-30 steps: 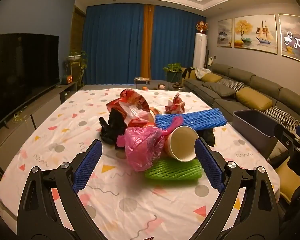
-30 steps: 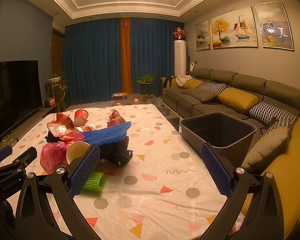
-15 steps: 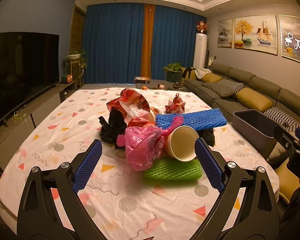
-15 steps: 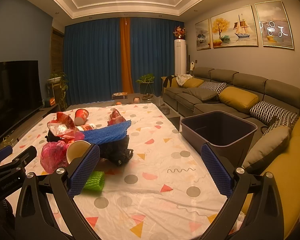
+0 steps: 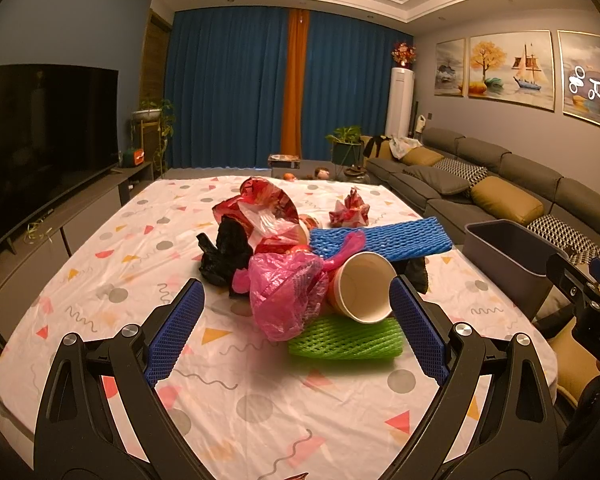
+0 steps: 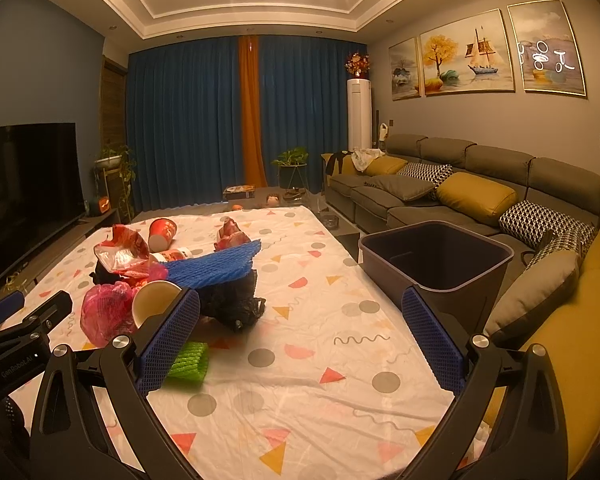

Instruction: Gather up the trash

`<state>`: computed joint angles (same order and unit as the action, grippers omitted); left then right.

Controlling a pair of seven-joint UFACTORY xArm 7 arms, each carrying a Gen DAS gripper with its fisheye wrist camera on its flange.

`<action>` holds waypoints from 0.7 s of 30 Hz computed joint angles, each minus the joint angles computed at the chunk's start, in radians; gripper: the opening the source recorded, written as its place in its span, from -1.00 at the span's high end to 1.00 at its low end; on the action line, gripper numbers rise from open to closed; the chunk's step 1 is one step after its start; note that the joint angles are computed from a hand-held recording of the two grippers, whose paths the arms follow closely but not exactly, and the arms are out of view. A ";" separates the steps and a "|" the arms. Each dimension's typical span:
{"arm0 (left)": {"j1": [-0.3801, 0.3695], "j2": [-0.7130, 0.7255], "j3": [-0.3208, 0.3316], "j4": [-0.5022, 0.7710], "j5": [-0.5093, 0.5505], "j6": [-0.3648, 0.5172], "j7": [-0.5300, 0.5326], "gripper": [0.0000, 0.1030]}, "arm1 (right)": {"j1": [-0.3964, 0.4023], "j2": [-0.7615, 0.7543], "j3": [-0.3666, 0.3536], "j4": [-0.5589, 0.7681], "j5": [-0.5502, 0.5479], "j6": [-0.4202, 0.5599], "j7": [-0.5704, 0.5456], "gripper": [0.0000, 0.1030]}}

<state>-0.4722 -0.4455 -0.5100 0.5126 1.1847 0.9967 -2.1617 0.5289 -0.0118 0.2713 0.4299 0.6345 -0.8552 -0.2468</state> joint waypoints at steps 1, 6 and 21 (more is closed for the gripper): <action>0.000 0.002 -0.001 0.001 0.000 0.002 -0.002 -0.78 | 0.000 0.000 0.000 -0.001 0.000 -0.002 0.001 -0.91; -0.002 0.001 0.000 0.000 0.001 0.001 -0.001 -0.78 | 0.000 -0.004 -0.001 -0.003 -0.001 0.003 0.003 -0.91; -0.003 0.001 0.003 0.000 0.003 -0.002 -0.006 -0.78 | -0.002 -0.004 0.000 -0.003 -0.003 0.001 0.005 -0.91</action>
<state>-0.4751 -0.4445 -0.5067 0.5124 1.1880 0.9948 -2.1674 0.5271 -0.0158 0.2715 0.4267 0.6313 -0.8542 -0.2421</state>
